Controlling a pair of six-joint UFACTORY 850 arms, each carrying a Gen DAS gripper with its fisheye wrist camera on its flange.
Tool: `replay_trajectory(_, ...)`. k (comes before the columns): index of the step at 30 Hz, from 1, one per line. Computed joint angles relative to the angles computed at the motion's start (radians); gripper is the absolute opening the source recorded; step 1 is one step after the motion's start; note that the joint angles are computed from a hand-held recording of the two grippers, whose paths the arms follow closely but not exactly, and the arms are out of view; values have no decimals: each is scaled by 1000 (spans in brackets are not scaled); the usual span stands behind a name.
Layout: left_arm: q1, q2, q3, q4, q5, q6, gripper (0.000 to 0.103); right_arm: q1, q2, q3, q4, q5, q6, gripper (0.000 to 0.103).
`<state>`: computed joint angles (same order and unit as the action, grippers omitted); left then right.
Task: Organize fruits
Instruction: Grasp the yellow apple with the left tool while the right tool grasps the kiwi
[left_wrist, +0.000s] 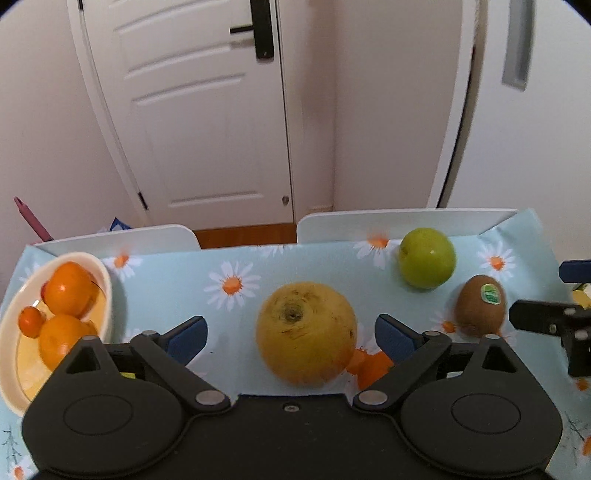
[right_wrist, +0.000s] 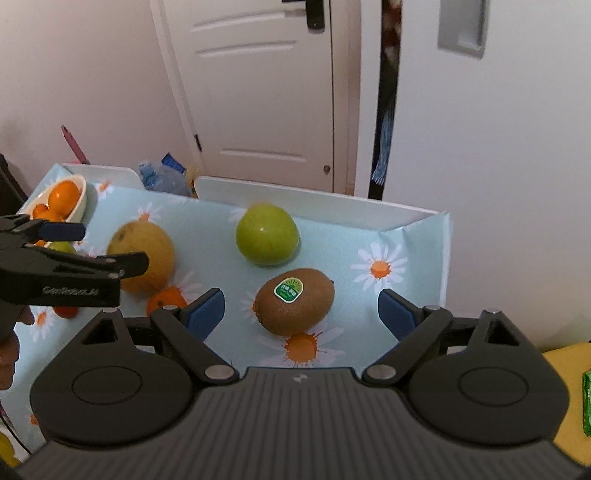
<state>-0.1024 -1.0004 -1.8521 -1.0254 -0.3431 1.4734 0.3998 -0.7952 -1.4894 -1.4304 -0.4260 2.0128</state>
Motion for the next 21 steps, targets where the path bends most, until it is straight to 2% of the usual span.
replay_trajectory(3,-9,-33,-37,81,5,-82,93,-9,-31,-26,0,21,-7,103)
replay_trajectory(6,-14,-64,-79,167,-16,-174,85,-16,-59,-51,4,36,-12,103)
replay_trajectory(9,-15,-80,-98,190,-41,-189,78,-21,-82,-75,23,41,-29,101)
replay_trajectory(13,-17,-71,-75,134,-19,-104,77,-25,-107,-104,73,41,-72,96)
replay_trajectory(21,-11,-76,-92,170,-39,-126,77,-13,-142,-135,69,12,-64,94)
